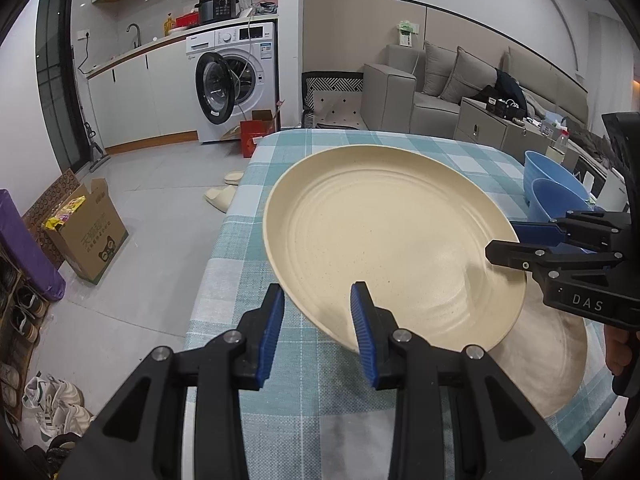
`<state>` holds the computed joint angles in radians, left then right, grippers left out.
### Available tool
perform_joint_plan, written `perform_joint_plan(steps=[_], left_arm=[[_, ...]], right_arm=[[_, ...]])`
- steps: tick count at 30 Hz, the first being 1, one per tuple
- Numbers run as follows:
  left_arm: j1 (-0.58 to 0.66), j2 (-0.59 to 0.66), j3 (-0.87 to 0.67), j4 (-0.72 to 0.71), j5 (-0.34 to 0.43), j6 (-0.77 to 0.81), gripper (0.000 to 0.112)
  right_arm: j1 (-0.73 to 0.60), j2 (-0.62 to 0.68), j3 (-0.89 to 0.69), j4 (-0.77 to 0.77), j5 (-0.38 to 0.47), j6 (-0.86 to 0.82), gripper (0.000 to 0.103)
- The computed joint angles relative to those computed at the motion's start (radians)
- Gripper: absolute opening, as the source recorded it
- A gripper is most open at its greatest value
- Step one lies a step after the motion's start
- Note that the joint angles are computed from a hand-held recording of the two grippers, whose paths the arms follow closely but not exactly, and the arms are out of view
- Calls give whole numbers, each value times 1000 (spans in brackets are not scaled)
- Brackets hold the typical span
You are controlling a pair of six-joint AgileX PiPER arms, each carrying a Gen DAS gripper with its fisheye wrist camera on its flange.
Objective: Organize plates and bowls
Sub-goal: 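Lift the small cream plate with both grippers over the plate stack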
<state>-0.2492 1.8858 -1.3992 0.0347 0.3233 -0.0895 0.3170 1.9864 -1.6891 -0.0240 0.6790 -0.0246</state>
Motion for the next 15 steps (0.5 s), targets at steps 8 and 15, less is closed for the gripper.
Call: perform_joint_plan(steps=[8, 15], left_arm=[[-26, -13, 1, 21, 8, -10, 33], [-48, -25, 8, 32, 12, -10, 33]], right_arm=[[-12, -64, 81, -8, -29, 9, 34], [-19, -121, 155, -14, -51, 17, 34]])
